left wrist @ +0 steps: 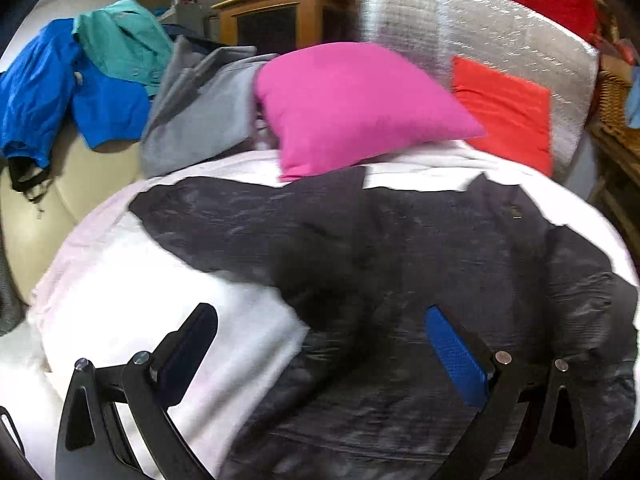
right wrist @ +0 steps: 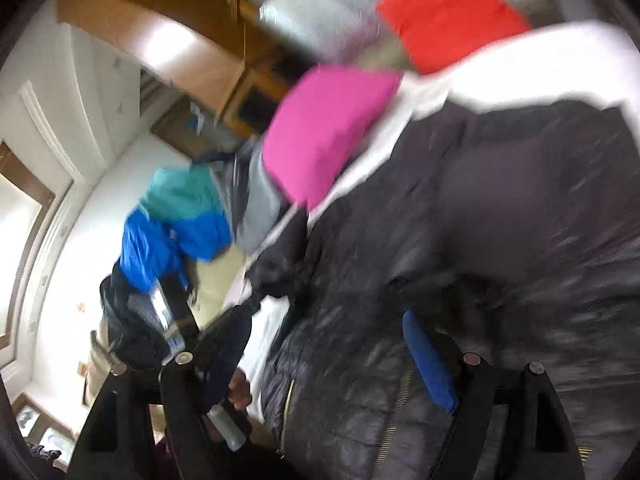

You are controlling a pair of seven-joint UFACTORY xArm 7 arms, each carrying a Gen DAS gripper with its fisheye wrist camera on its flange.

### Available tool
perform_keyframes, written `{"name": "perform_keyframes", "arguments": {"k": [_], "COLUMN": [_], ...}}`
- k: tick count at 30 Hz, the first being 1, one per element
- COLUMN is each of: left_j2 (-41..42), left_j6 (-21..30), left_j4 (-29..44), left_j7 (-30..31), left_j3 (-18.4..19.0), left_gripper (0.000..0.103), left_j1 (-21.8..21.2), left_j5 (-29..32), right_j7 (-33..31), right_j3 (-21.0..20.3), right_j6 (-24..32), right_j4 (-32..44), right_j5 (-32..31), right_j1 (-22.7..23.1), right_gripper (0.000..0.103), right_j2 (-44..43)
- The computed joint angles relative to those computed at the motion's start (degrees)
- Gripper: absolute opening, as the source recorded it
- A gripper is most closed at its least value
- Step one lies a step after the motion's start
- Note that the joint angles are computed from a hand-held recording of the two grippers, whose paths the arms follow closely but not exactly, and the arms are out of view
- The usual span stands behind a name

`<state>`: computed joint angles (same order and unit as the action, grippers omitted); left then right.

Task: Fold large clothes
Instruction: 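Grasp the jacket sleeve cuff with the right gripper and lift it, then fold the held sleeve across the jacket front toward the left gripper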

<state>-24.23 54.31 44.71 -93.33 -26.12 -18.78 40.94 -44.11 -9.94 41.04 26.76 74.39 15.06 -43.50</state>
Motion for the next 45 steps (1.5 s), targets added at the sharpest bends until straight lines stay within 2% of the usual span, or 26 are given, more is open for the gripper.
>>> {"name": "perform_keyframes", "arguments": {"k": [2, 5, 7, 9, 12, 14, 15, 17, 19, 20, 21, 22, 24, 25, 28, 31, 33, 35, 37, 40, 45], "left_j2": [1.24, 4.42, 6.73, 10.89, 18.17, 22.27, 24.50, 27.45, 30.23, 30.81, 31.42, 31.64, 32.31, 32.07, 29.73, 26.78, 24.68, 22.82, 19.94, 16.06, 8.18], "left_j6": [-4.01, -13.94, -17.26, -19.57, -17.48, -18.10, -18.61, -20.20, -22.03, -24.19, -26.64, -28.95, -28.84, -29.82, -34.74, -36.97, -39.88, -42.74, -42.40, -39.09, -38.39], "left_j4": [0.49, 1.52, 3.11, 6.47, 13.25, 16.79, 18.68, 20.97, 23.01, 22.93, 22.67, 21.99, 21.92, 21.25, 17.74, 14.23, 10.77, 7.38, 4.20, 1.75, -3.73], "left_j7": [-0.10, -0.72, -1.77, -3.58, -0.89, 2.04, 2.75, 3.33, 5.76, 6.61, 7.20, 8.33, 9.85, 8.47, 4.75, 5.34, 8.44, 13.42, 16.92, 16.81, 14.21], "left_j3": [0.24, 0.71, 0.04, -1.27, -1.44, -0.19, 0.55, 2.18, 3.81, 4.66, 5.56, 6.34, 7.71, 8.84, 11.97, 13.98, 14.35, 14.32, 13.90, 12.04, 8.09], "left_gripper": [0.103, 0.103, 0.103, 0.103, 0.103, 0.103, 0.103, 0.103, 0.101, 0.097, 0.080, 0.058, 0.049, 0.043, 0.036, 0.036, 0.036, 0.042, 0.049, 0.062, 0.063], "left_j1": [-0.34, -0.52, -0.30, 0.04, -2.12, -3.52, -4.15, -5.23, -5.90, -5.99, -6.02, -5.97, -6.78, -7.36, -8.15, -8.70, -7.92, -7.18, -6.61, -4.63, 0.19], "left_j5": [0.77, 2.74, 4.80, 9.79, 13.89, 14.26, 14.17, 13.68, 10.98, 9.77, 8.88, 7.52, 5.50, 6.55, 5.97, 2.29, -3.85, -11.63, -17.29, -18.46, -17.25], "right_j7": [5.42, 11.06, 14.77, 16.11, 13.67, 14.78, 15.09, 15.21, 12.20, 10.23, 9.60, 9.86, 11.52, 12.07, 10.80, 10.03, 10.89, 12.33, 14.69, 15.85, 18.56], "right_j3": [3.63, 4.27, 3.56, 0.67, -4.91, -4.09, -3.94, -3.05, -2.92, -2.93, -2.36, -1.22, 1.15, 1.81, 2.07, 2.59, 2.91, 3.11, 4.45, 4.51, 5.82], "right_j6": [-8.46, -15.94, -18.74, -19.64, -19.36, -19.20, -17.91, -15.59, -12.74, -10.75, -9.84, -10.49, -11.95, -12.22, -13.05, -15.52, -16.94, -18.38, -21.89, -25.40, -30.83], "right_j4": [-1.39, -1.87, -1.20, 0.34, 3.38, 5.92, 7.39, 9.87, 12.59, 13.55, 13.83, 13.86, 13.24, 12.96, 11.64, 10.13, 8.90, 7.95, 6.10, 3.65, 0.38], "right_j5": [-5.16, -11.01, -14.77, -15.45, -11.92, -12.34, -13.00, -13.48, -10.86, -9.24, -8.67, -9.26, -11.71, -12.13, -9.95, -9.45, -11.10, -13.26, -16.94, -19.19, -23.57], "right_j1": [-5.94, -10.60, -13.09, -12.64, -8.55, -8.02, -8.25, -8.98, -9.33, -9.60, -10.06, -10.59, -12.06, -12.59, -12.84, -12.39, -12.07, -11.45, -11.18, -9.19, -5.69], "right_gripper": [0.082, 0.082, 0.082, 0.082, 0.082, 0.080, 0.078, 0.055, 0.040, 0.035, 0.034, 0.032, 0.028, 0.027, 0.025, 0.025, 0.025, 0.025, 0.025, 0.025, 0.025], "right_j2": [-1.38, 2.55, 7.12, 11.75, 17.14, 21.34, 23.50, 27.14, 31.05, 32.17, 32.42, 32.43, 31.33, 30.70, 28.43, 26.00, 24.43, 23.05, 20.53, 16.23, 10.68]}}
